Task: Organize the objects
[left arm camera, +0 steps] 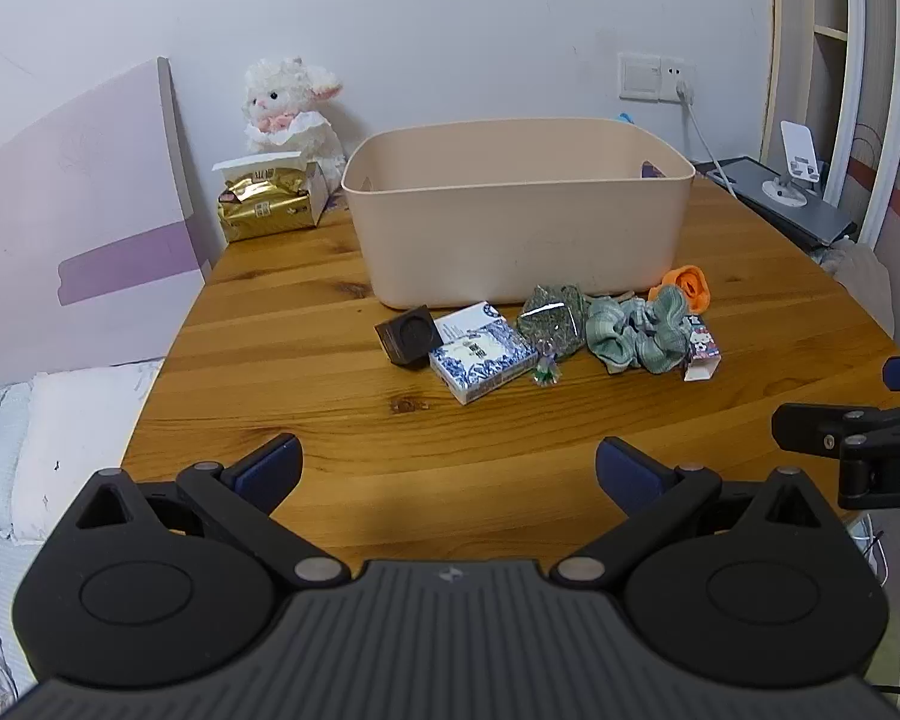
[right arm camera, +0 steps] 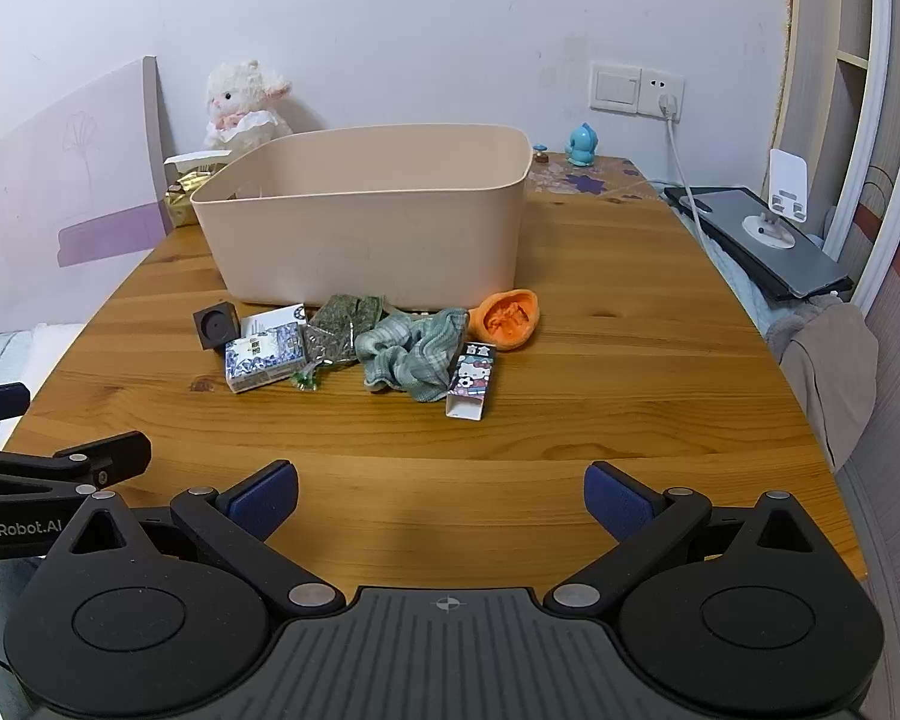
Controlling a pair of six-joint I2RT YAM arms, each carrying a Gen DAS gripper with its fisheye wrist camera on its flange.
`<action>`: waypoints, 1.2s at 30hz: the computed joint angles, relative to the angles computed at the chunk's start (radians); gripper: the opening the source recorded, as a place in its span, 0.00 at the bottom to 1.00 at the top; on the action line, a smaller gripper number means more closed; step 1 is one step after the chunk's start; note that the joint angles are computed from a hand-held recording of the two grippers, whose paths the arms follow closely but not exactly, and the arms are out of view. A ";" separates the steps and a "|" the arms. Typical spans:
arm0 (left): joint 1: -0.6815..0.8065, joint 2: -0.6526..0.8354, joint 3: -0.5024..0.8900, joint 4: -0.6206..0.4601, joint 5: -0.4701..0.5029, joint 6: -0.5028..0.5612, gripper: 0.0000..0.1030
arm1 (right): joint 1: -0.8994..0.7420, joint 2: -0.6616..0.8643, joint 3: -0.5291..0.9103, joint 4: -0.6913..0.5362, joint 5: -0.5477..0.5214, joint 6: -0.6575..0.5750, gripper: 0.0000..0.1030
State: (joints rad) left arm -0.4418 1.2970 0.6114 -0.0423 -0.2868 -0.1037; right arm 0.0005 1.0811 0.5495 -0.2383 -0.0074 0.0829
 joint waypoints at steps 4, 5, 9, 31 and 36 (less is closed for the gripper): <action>-0.001 -0.001 -0.004 0.006 0.003 0.001 1.00 | 0.003 -0.002 0.000 -0.002 0.007 0.002 1.00; 0.002 0.000 -0.002 0.007 0.012 0.008 1.00 | 0.002 -0.002 0.000 -0.003 0.007 0.002 1.00; 0.007 0.010 0.005 0.002 0.020 0.009 1.00 | 0.005 0.000 0.004 -0.006 0.014 -0.001 1.00; 0.012 0.017 0.006 0.012 0.036 0.022 1.00 | 0.003 0.015 0.010 -0.002 0.012 -0.006 1.00; 0.016 0.016 0.005 0.013 0.046 0.031 1.00 | -0.005 0.028 0.012 0.008 0.007 -0.010 1.00</action>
